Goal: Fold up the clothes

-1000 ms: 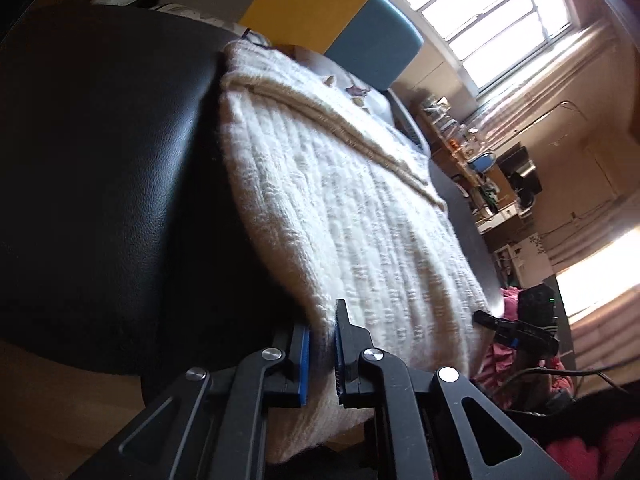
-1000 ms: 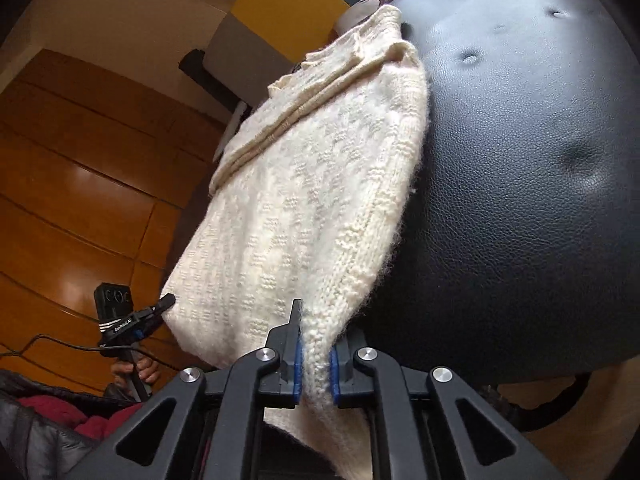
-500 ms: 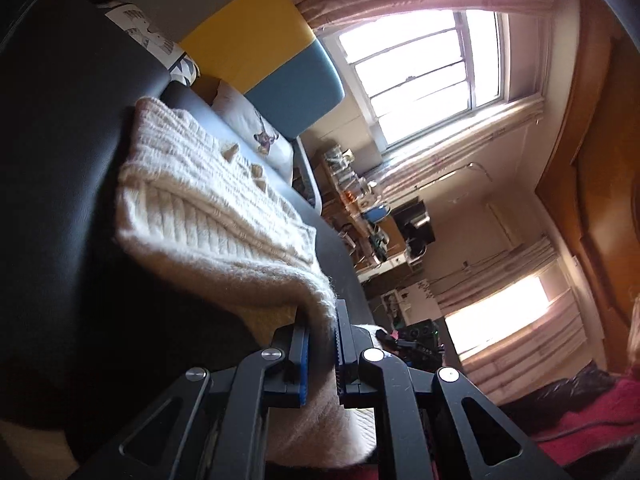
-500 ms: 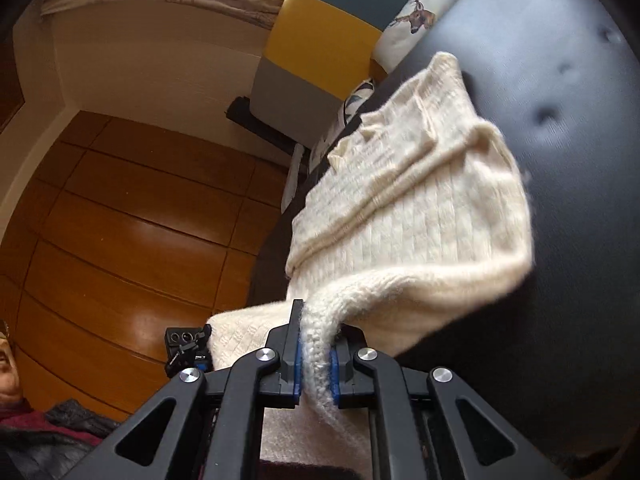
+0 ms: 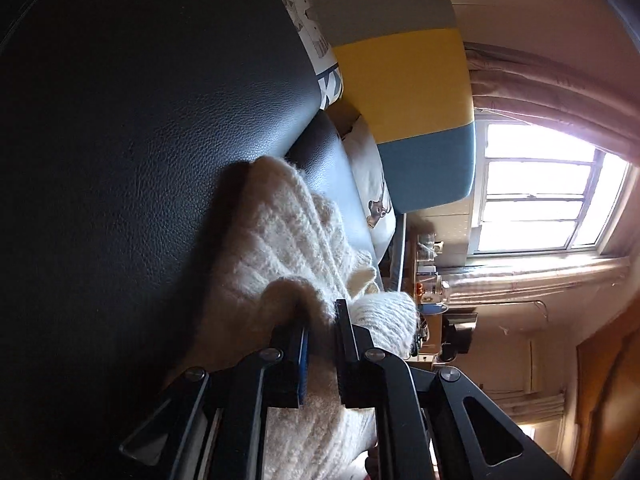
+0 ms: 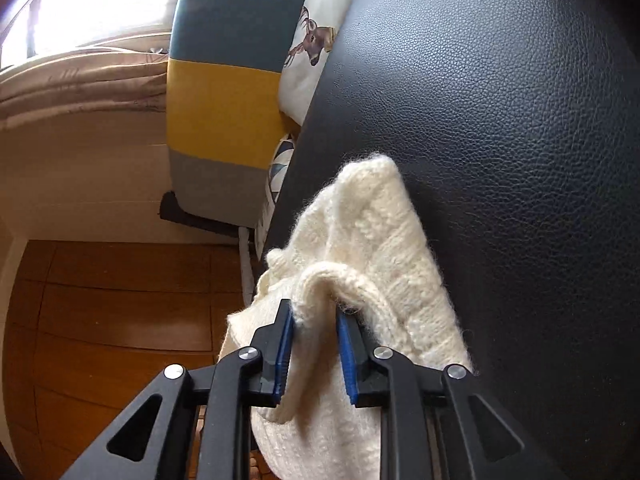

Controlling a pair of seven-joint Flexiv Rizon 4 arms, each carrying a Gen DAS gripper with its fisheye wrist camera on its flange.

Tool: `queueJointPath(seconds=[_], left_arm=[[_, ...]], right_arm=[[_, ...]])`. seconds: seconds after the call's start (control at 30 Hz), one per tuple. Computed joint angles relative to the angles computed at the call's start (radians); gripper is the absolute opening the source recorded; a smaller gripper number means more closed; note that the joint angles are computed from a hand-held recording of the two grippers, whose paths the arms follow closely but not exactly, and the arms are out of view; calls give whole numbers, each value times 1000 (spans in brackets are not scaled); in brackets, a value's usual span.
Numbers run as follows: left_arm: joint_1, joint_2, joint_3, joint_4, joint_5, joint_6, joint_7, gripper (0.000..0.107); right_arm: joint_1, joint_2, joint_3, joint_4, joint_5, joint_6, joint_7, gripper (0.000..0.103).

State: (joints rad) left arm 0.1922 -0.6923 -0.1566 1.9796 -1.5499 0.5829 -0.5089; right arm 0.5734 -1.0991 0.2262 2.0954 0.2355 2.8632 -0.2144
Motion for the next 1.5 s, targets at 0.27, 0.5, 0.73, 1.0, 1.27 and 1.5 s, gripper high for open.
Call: queueJointPath(seconds=[0.27, 0.5, 0.73, 1.0, 1.27, 1.5], left_arm=[[53, -63, -35, -36, -79, -116, -75, 15], [50, -31, -10, 85, -82, -183, 11, 15], [83, 67, 84, 247, 51, -298, 66, 15], [103, 153, 114, 295, -5, -390, 71, 53], [-27, 204, 111, 236, -51, -166, 93, 53], [-82, 298, 146, 289, -4, 31, 394, 53]], right_arm=[[58, -11, -33, 43, 52, 24, -103, 6], [126, 9, 43, 150, 109, 69, -162, 5], [275, 30, 138, 218, 344, 118, -144, 10], [342, 58, 121, 194, 306, 234, -111, 45], [344, 208, 52, 86, 608, -114, -256, 47], [455, 421, -36, 38, 742, -396, -734, 48]])
